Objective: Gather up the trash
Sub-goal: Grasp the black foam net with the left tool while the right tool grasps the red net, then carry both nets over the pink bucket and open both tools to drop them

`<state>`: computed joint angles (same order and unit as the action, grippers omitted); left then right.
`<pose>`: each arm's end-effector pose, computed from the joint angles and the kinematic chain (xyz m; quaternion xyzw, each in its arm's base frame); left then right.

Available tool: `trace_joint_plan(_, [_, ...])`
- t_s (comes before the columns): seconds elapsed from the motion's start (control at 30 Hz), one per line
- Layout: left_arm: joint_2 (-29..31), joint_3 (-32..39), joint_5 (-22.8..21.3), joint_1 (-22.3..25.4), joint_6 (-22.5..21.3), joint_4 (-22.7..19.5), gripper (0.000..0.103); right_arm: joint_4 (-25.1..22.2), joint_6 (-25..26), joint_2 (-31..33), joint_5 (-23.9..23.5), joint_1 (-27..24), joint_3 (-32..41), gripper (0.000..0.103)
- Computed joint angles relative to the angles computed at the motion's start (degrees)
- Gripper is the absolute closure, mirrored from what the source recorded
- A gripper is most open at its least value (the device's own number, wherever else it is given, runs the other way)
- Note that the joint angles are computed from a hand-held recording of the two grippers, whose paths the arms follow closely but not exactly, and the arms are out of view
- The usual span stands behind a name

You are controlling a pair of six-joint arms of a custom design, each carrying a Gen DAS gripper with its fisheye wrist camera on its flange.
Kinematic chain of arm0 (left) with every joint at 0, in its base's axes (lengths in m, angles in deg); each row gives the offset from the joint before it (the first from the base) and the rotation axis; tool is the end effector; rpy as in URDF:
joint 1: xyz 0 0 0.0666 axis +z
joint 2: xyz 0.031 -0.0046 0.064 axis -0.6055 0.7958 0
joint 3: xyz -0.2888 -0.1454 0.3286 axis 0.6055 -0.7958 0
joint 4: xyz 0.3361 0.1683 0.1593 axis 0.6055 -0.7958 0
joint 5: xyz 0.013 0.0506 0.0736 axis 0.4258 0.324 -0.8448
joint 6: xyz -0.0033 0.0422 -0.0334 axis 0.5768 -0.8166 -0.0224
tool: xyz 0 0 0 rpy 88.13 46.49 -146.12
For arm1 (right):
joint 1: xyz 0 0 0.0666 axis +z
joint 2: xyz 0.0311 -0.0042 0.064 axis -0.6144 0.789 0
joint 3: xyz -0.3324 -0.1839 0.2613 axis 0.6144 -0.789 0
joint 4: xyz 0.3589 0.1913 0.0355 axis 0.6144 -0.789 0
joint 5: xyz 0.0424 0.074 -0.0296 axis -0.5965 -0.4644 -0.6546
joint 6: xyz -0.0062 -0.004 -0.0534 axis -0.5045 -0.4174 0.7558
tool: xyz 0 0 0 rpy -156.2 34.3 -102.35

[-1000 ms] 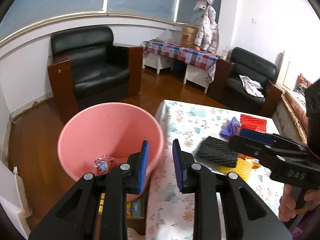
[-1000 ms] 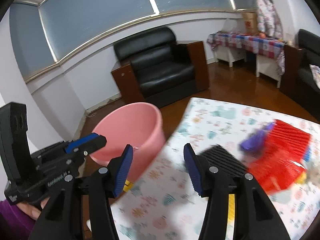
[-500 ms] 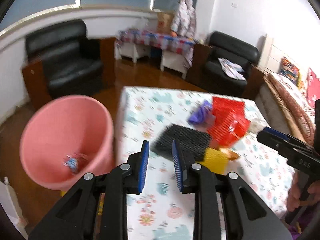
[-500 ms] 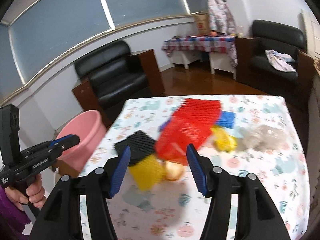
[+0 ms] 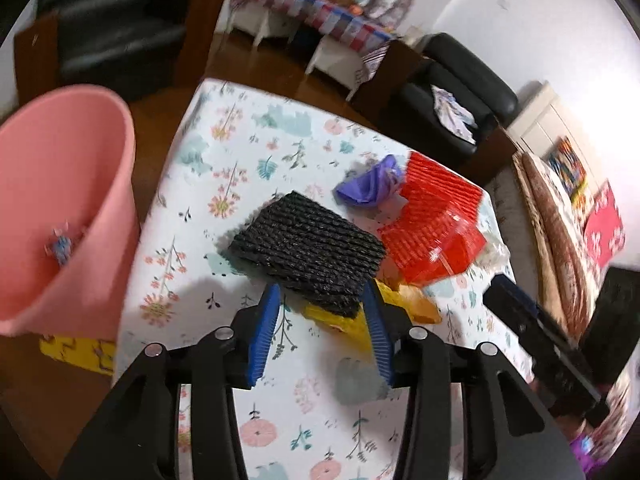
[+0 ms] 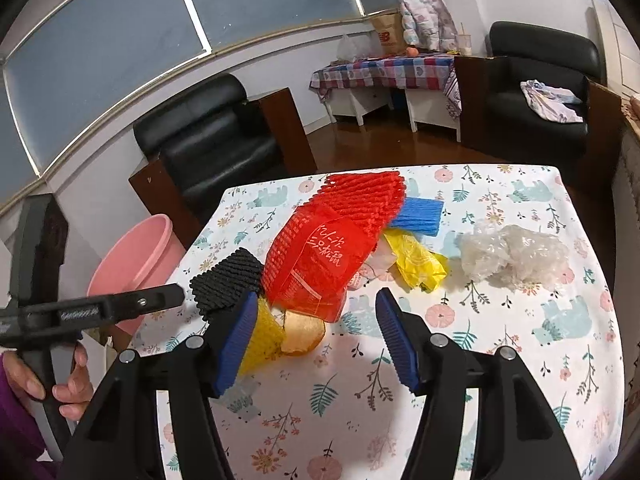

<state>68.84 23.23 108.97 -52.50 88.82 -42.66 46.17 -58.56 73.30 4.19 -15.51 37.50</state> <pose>0.6195 -0.1826 0.3042 0.0726 0.9383 -0.2421 0.2360 0.5515 0.2246 0.2908 0.0452 0.9002 0.1575 0.4034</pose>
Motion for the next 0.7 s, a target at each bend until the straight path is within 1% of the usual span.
trace_joint_plan(0.13, [2.82, 3.44, 0.89, 0.18, 5.37, -3.30, 0.059, 0.14, -0.30, 0.97, -1.43, -0.66, 0.75, 0.041])
trace_joint_plan(0.2, [3.75, 4.88, 0.32, 0.15, 7.04, -4.73, 0.059, 0.25, -0.85, 1.34, -2.31, -1.16, 0.91, 0.041])
trace_joint_plan(0.33, [5.15, 6.64, 0.02, 0.20, 9.39, -6.68, 0.059, 0.42, -2.47, 2.17, -3.96, -2.02, 1.22, 0.041])
trace_joint_plan(0.43, [6.34, 8.01, 0.65, 0.28, 11.45, -8.04, 0.059, 0.63, -4.29, 3.14, -5.99, -2.50, 1.80, 0.041])
trace_joint_plan(0.47, [6.58, 8.28, 0.53, 0.31, 12.11, -8.27, 0.060, 0.91, -4.76, 3.34, -6.57, -2.63, 1.84, 0.041])
trace_joint_plan(0.5, [6.50, 8.05, 0.69, 0.35, 12.47, -7.57, 0.060, 1.23, -5.24, 3.53, -7.06, -2.72, 1.92, 0.041])
trace_joint_plan(0.57, [6.06, 7.53, -0.12, 0.27, 11.91, -6.16, 0.070, 1.66, -5.91, 3.94, -7.86, -2.86, 2.31, 0.043])
trace_joint_plan(0.63, [5.66, 7.11, -1.06, 0.10, 10.65, -5.27, 0.082, 1.20, -6.43, 4.39, -7.99, -2.88, 2.92, 0.055])
trace_joint_plan(0.67, [5.48, 6.96, -1.25, 0.03, 10.06, -4.79, 0.085, 0.84, -6.75, 4.62, -8.19, -2.89, 3.21, 0.059])
trace_joint_plan(0.7, [5.31, 6.84, -1.35, 0.00, 9.46, -4.43, 0.090, 0.57, -7.17, 4.81, -8.41, -2.94, 3.42, 0.069])
